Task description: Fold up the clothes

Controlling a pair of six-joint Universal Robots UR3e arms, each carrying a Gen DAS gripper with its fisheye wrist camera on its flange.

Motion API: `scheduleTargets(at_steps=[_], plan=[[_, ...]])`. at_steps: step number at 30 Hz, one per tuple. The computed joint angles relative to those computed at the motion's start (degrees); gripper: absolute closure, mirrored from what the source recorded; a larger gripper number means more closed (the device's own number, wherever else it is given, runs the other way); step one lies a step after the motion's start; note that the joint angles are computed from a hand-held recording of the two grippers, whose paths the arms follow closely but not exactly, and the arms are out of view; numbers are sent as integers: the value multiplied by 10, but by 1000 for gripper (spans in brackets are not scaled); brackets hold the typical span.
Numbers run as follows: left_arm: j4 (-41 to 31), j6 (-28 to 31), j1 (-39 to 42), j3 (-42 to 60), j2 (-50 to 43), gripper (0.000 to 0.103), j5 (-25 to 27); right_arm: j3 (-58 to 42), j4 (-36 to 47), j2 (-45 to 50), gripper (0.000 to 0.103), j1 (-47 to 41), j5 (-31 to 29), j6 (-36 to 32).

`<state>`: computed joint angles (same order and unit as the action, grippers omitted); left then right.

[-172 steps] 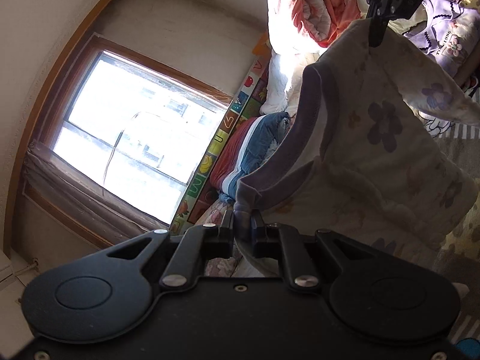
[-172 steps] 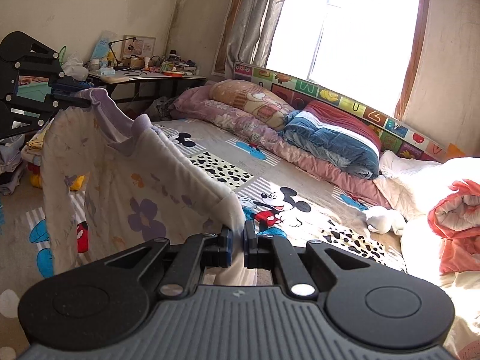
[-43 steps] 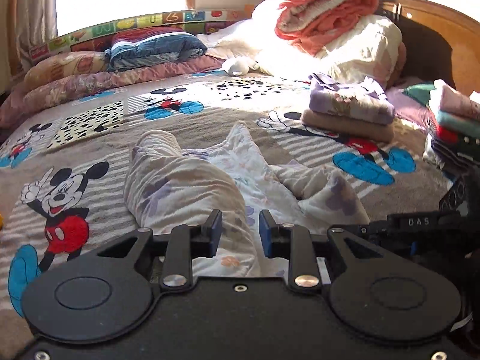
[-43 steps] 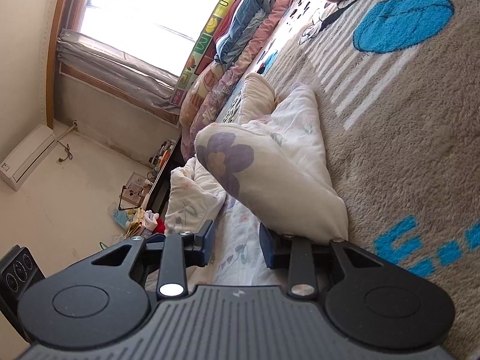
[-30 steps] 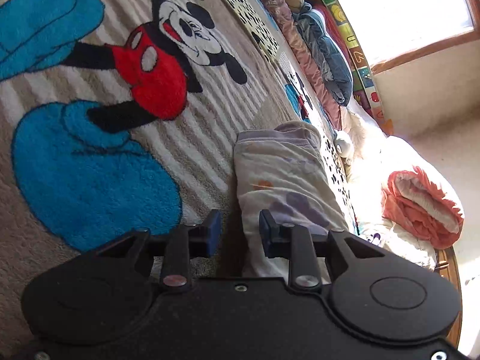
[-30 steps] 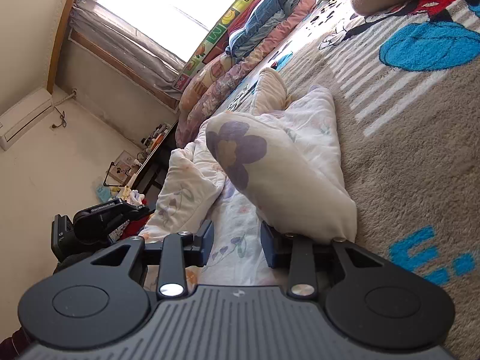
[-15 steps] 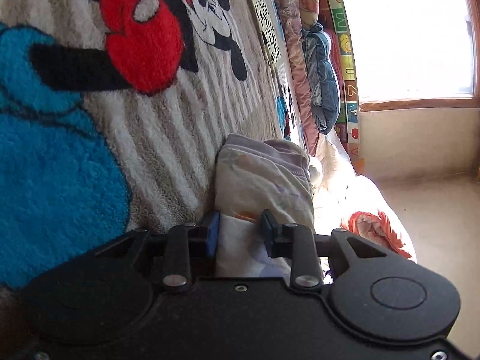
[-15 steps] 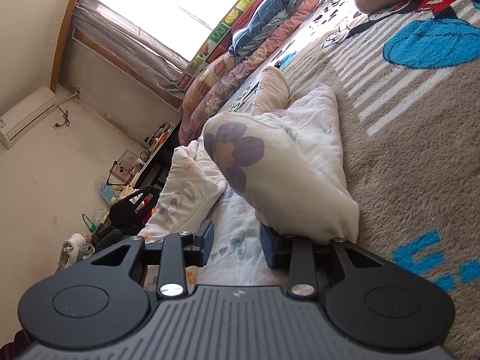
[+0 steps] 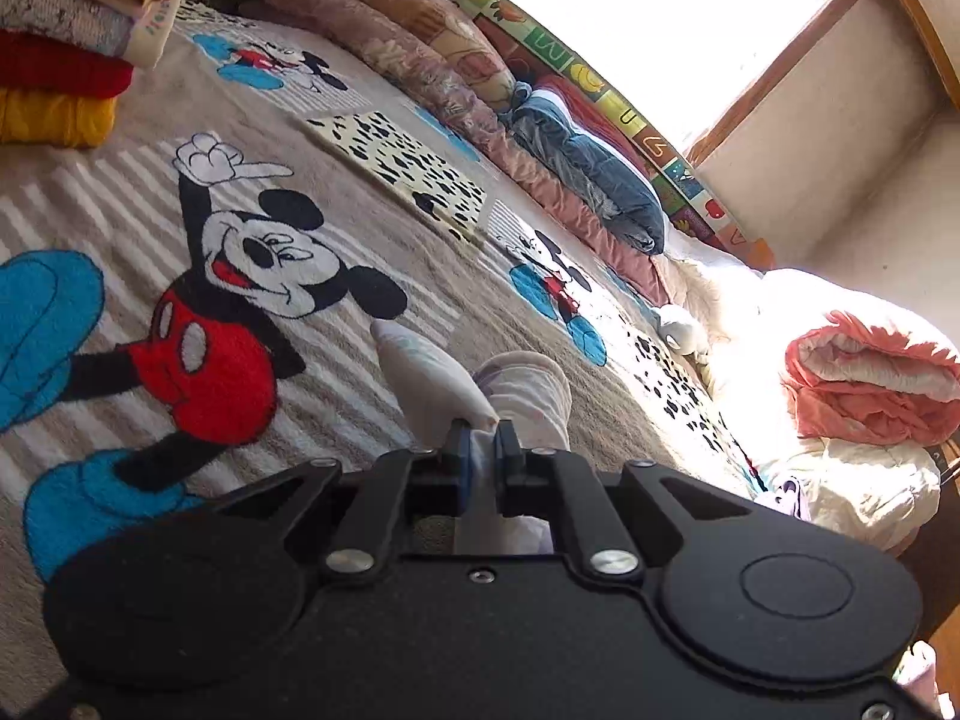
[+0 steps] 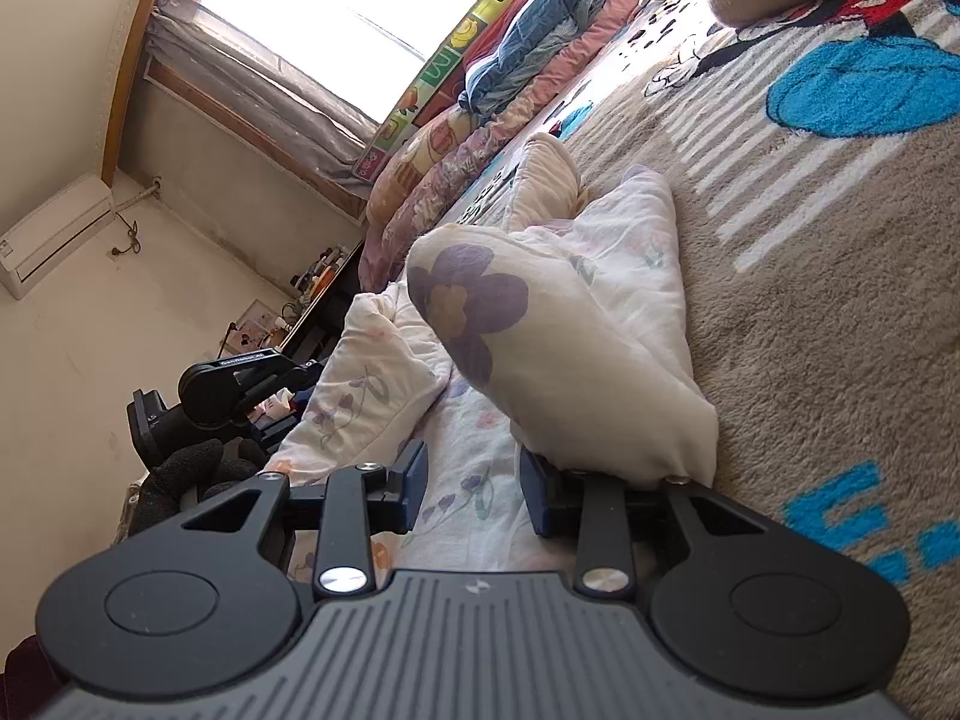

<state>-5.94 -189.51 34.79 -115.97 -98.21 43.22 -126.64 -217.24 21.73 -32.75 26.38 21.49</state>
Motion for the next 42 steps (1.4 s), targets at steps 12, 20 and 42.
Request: scheduleTargets(at_steps=[12,20,42], plan=[[-50,171,139,-60,130,98,-7,-1,2,-4,68,2,5,-1],[-56,212,252,-95,120,98,-32,-4,12,-6,68,-2,3,-11],[-65,241,323,-96,59,62,36,-25,7,-5,68,0,2,-12]])
